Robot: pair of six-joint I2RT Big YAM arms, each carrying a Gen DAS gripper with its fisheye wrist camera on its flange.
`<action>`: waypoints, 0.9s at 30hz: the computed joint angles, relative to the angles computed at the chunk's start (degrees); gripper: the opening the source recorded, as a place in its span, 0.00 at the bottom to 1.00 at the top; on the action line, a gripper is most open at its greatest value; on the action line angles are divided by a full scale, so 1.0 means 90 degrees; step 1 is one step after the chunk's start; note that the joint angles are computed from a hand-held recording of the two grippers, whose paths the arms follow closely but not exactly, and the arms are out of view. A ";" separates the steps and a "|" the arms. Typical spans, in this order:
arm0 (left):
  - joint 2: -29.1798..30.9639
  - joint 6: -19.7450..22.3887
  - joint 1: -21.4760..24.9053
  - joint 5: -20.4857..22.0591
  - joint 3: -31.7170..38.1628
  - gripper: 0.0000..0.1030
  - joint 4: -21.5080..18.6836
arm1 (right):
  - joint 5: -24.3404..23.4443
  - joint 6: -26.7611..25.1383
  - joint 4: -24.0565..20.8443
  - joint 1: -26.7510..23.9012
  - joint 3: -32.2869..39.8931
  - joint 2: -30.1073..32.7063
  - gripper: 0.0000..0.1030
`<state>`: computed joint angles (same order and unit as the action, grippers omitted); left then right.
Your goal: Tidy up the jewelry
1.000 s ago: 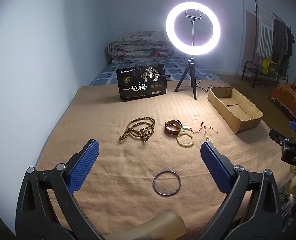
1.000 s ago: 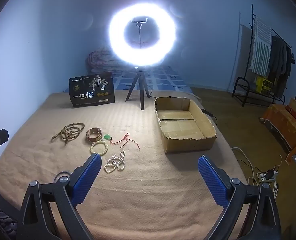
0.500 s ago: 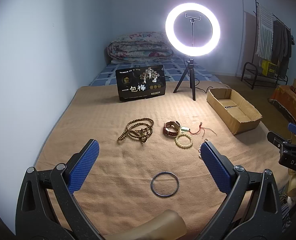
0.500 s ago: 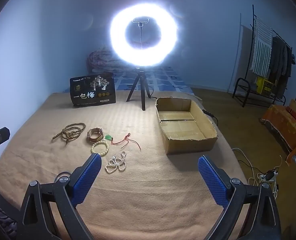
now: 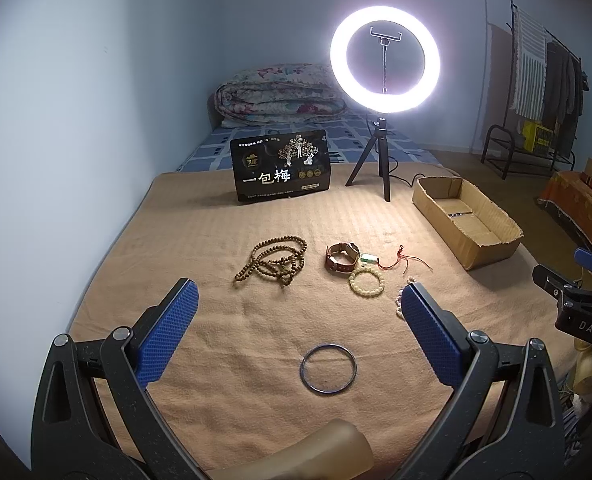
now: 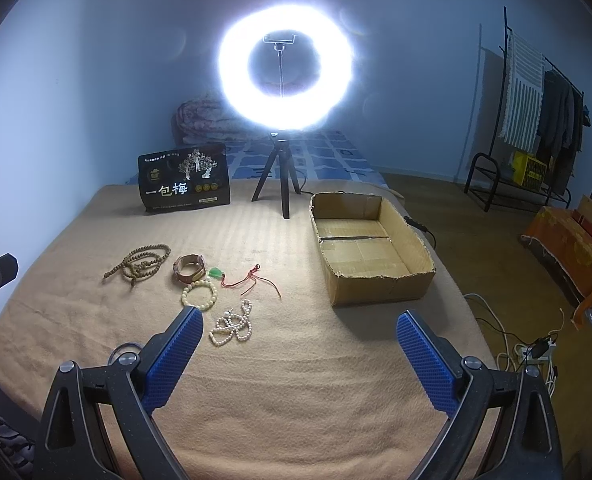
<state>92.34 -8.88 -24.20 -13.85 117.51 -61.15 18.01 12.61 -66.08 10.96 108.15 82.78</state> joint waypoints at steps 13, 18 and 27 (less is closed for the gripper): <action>0.0046 -0.0020 -0.0023 -0.0014 0.0140 1.00 -0.0088 | -0.0014 0.0026 -0.0022 -0.0003 0.0004 0.0006 0.96; 0.0068 -0.0027 -0.0021 -0.0005 0.0199 1.00 -0.0128 | -0.0038 0.0023 -0.0022 -0.0010 -0.0014 -0.0001 0.96; 0.0042 -0.0029 -0.0018 -0.0002 0.0135 1.00 -0.0085 | -0.0046 0.0059 -0.0076 -0.0002 0.0025 0.0024 0.96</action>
